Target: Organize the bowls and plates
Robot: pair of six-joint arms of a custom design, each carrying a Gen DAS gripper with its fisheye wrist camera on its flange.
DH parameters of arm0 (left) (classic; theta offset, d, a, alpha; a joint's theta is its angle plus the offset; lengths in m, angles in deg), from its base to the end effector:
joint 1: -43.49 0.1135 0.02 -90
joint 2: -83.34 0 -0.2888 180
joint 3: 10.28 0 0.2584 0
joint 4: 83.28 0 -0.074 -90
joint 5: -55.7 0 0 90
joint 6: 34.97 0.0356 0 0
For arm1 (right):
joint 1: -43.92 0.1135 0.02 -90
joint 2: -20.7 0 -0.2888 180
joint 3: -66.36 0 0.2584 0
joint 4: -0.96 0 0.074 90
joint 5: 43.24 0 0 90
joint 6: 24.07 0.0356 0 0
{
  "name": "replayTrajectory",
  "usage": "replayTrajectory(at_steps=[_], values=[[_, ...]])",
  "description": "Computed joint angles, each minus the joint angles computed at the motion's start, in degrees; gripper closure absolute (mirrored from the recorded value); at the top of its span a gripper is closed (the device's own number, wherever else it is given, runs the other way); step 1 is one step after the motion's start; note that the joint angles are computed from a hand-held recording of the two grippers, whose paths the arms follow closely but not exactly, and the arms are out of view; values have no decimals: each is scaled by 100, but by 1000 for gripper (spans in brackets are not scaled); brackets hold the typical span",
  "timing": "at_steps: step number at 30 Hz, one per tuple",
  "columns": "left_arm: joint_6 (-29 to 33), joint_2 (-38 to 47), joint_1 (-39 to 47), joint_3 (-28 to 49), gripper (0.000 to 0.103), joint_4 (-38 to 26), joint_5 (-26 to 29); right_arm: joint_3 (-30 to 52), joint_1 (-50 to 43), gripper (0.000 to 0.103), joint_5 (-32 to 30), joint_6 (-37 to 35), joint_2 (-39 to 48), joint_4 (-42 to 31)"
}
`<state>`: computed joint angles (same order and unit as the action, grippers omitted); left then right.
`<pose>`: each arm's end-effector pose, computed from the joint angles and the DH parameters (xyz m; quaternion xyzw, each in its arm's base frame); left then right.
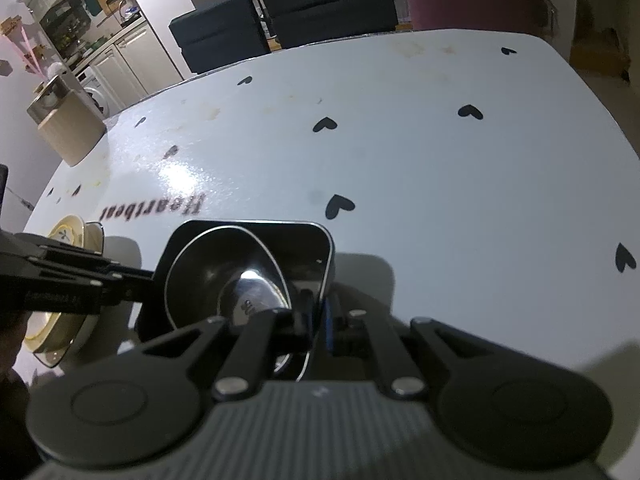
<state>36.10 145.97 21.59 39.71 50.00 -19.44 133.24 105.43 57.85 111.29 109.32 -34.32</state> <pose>0.1772 -0.0811 0.2202 0.0589 0.9552 -0.2083 0.2020 0.1550 0.2713 0.2151 -0.1069 0.9488 0.1717 0.2427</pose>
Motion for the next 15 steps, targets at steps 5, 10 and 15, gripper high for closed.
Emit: replayTrajectory(at_steps=[5,10,15], values=[[-42,116,110,0,93,105,117,37,-24,94,-68,-29,3,-64],[-100,43,234,-49,94,83,274,48,-52,94,-104,-35,22,-57],[-40,-104,380,-45,95,37,339,279,12,95,-30,15,160,-297]])
